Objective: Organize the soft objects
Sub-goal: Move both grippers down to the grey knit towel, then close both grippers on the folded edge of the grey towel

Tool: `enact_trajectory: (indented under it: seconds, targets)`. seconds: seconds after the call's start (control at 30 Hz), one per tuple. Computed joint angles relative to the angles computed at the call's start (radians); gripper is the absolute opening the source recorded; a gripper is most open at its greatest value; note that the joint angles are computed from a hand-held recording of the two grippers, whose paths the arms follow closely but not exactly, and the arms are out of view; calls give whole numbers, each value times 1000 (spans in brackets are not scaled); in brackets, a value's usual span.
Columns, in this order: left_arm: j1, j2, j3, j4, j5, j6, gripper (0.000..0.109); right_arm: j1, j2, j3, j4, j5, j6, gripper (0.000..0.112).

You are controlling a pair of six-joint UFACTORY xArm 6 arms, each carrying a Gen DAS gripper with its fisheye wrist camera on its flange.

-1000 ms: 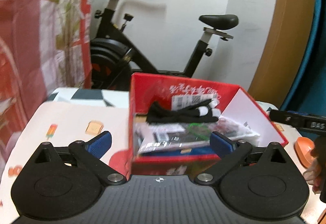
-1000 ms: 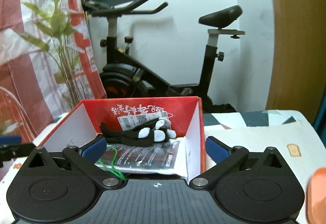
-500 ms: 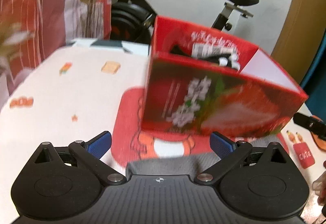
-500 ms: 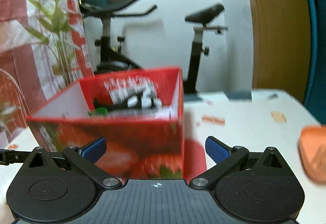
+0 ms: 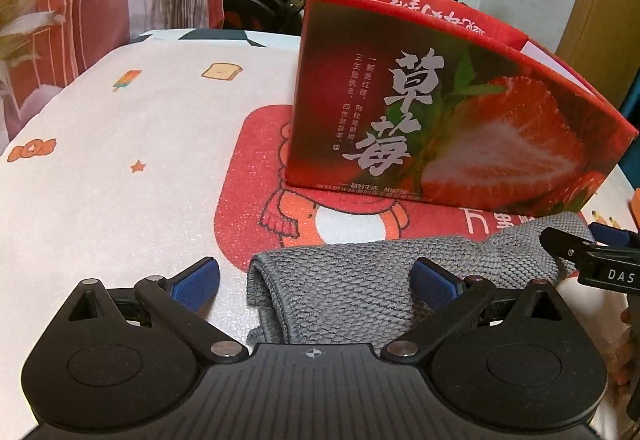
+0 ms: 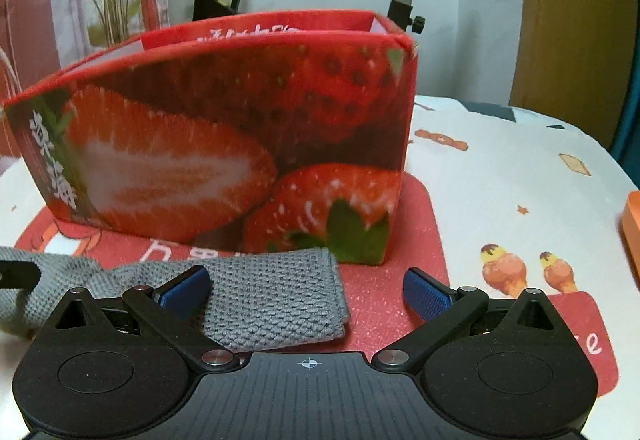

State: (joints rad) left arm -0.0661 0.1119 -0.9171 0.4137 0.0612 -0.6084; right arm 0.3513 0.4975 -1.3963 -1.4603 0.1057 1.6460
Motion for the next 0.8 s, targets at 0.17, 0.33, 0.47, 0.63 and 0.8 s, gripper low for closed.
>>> enact_trajectory:
  seconds: [0.17,0.33,0.47,0.63,0.8]
  targets:
    - [21,0,-10,300,5,-264,103,6,5,4,63,0,-51,103]
    - [33,14,-35,474,-7,-430,103,-18,7,18,109,-57,-82,103]
    - [24,13,-36,447,9,-399,103,-20,7,21,146,-63,-121,103]
    - [8,-1,-19,299,31,-246,103,-28,12,16,172,-71,-153,103]
    - [-2,-18,7,121,34,-56,103,-28,12,12,149,-68,-133,103]
